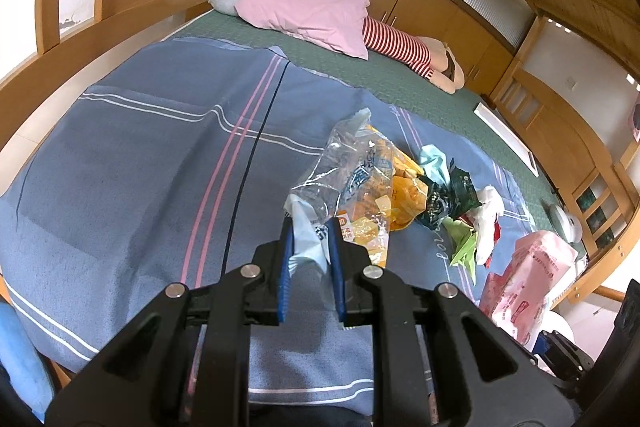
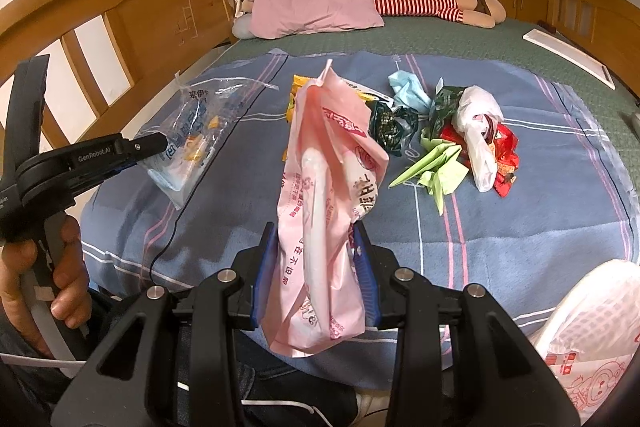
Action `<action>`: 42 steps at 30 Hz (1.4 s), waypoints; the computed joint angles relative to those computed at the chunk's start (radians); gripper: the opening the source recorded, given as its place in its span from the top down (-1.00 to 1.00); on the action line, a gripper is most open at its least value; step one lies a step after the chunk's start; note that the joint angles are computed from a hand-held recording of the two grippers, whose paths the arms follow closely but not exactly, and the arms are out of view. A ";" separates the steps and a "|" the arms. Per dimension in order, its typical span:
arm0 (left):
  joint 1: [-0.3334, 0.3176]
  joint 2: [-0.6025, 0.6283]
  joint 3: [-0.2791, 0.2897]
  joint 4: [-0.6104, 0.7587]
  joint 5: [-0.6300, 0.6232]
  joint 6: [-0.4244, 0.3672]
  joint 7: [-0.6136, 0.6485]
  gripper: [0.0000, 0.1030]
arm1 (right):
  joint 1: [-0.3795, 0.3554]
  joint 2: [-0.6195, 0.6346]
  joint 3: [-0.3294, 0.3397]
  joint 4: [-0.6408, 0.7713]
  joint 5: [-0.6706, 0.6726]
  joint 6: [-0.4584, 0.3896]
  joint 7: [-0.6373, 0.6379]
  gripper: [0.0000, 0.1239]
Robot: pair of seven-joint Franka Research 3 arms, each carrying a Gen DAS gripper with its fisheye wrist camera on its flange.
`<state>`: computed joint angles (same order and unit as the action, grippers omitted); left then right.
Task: Collect trash
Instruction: 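Grasp the clear plastic wrapper with the left tool and lift it, then carry wrapper and pink bag over the white wastebasket and open both tools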
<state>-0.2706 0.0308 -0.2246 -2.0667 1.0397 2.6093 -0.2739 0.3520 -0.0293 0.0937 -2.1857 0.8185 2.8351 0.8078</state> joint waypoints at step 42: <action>-0.173 0.731 -0.307 0.834 -0.707 0.078 1.118 -0.61 | 0.005 -0.380 -0.471 -0.243 0.446 0.113 -0.441 -0.46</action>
